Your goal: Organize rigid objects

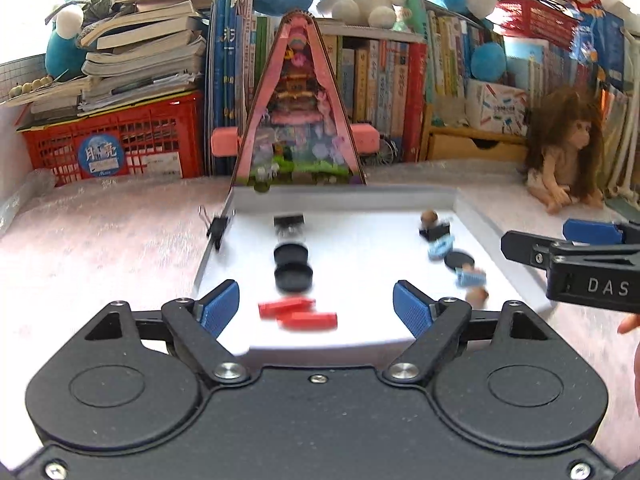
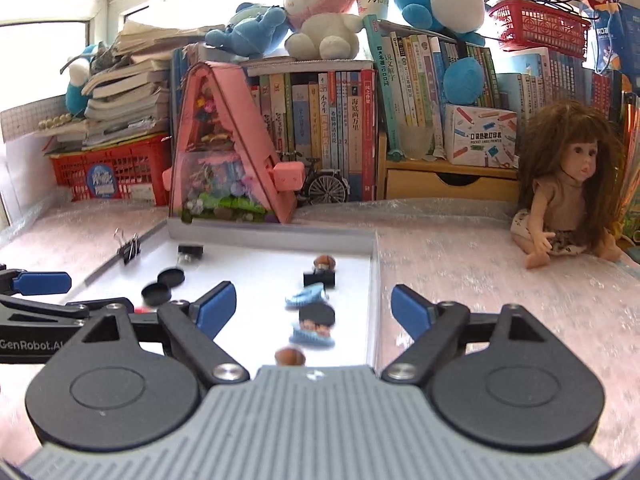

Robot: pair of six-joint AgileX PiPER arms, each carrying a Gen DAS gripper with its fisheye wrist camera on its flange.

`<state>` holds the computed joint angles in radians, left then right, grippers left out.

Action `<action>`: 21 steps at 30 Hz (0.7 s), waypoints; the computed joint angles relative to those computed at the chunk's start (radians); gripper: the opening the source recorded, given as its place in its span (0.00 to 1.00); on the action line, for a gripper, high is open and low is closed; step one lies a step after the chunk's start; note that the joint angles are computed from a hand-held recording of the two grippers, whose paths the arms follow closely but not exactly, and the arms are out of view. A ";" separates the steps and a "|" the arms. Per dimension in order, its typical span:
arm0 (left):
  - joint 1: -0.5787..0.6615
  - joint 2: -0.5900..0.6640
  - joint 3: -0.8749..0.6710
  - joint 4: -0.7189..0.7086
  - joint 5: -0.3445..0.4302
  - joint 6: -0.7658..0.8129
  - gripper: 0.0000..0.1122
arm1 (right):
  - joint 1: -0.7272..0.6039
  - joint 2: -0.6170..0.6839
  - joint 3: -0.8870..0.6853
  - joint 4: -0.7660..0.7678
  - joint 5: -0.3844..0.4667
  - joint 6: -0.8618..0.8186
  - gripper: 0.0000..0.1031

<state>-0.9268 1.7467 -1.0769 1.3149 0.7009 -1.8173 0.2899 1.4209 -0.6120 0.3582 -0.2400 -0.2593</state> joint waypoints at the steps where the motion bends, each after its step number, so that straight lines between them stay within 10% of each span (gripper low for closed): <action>1: -0.013 -0.002 0.019 0.014 0.006 -0.020 0.74 | 0.005 -0.008 0.018 -0.005 -0.008 0.004 0.89; 21: -0.038 0.051 0.123 0.019 0.025 -0.138 0.74 | 0.178 0.072 0.118 0.426 -0.114 -0.397 0.97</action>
<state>-0.9649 1.7979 -0.9535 1.3338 0.7259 -1.9548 0.4678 1.4926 -0.4937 0.7847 -0.3537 -0.6567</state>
